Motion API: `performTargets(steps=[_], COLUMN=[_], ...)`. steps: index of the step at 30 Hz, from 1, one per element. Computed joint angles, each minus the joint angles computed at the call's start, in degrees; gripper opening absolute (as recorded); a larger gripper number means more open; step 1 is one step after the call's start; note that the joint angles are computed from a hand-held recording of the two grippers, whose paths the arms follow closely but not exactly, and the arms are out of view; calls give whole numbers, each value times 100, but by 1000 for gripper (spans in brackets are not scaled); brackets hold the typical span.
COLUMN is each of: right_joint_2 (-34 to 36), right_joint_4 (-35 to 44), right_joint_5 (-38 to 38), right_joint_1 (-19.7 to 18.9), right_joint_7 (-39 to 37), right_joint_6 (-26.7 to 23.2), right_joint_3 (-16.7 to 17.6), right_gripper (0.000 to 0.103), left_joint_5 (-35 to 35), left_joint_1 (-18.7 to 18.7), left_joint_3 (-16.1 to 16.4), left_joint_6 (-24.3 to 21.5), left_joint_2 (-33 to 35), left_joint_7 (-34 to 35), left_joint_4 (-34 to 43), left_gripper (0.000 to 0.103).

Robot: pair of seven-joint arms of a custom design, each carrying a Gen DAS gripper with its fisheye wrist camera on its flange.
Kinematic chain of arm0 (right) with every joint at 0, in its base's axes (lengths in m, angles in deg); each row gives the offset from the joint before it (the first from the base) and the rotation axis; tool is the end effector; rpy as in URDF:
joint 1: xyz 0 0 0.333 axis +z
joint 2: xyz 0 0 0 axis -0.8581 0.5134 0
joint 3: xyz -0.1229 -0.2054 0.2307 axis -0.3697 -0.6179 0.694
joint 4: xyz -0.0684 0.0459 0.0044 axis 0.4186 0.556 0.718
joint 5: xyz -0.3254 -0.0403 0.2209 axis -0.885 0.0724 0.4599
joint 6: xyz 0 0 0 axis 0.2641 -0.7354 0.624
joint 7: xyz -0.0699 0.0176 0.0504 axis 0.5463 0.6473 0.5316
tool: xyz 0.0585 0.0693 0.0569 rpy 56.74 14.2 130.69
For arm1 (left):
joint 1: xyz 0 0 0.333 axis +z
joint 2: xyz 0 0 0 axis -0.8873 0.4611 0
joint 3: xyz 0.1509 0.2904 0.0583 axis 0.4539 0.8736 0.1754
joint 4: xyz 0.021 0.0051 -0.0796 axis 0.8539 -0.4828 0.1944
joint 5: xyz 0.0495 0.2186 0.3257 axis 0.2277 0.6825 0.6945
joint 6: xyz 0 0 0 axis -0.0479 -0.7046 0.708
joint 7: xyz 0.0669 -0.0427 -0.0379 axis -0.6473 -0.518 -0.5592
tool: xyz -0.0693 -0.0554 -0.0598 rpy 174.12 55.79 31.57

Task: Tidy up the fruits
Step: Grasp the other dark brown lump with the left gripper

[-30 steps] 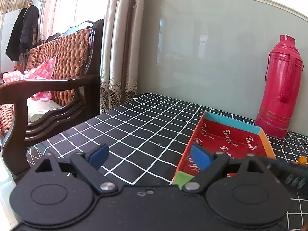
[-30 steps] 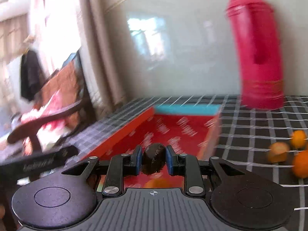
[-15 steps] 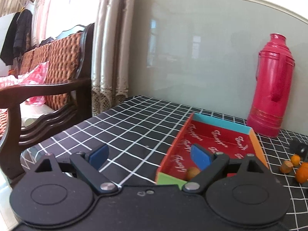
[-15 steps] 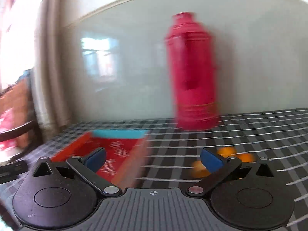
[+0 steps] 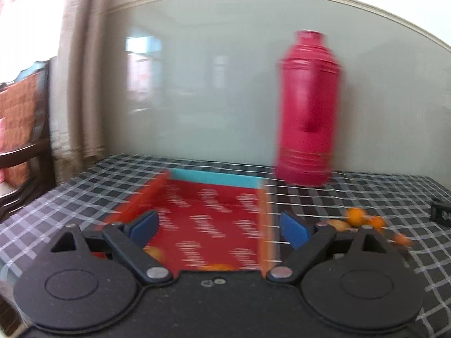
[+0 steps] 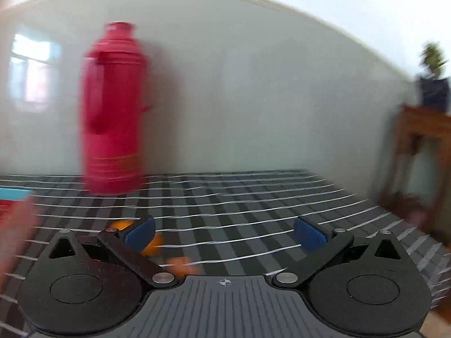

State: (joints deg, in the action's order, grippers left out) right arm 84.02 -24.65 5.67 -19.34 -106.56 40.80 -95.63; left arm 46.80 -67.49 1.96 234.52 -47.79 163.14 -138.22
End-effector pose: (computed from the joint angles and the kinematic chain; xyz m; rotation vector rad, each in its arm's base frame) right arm 0.6710 0.3696 0.3947 -1.0902 1.9275 -1.4545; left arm 0.6928 -0.1145 0.3992 -1.3789 1.5544 -1.0924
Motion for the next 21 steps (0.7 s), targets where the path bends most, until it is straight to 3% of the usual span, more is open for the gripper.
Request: performTargets(steps=[4,9,14,17,19,21], right_joint_2=[-259,-446,-615,-809,-899,-957], right_joint_4=[-427,-715,-973,-1258,-1374,-1446], right_joint_5=[70,253,317,195,138,105], right_joint_1=[-10,-161,-278,-388,-469,-530], right_joint_7=[227,225,322,558,605,621], right_joint_6=[-417,-941,-1150,-920,-827,-761], right_joint_3=[-21,135,269,346,388,434], right_gripper=[103,103,103,103,103,103], left_joint_5=[913,1729,1834,1947,1880,1705], left_joint_1=[325,523,247,335,335,165], left_joint_3=[-579,-1101,-1113,-1375,-1496,-1384], left_joint_6=[-118,-509,-833,-1218,-1419,-1563], left_joint_2=[151,397,634,833,929,1002], left_joint_7=[-226,-387,-231,-89,4,98], left_joint_4=[27,213,518,804,933,1086], left_gripper=[85,76,67,52,48,48])
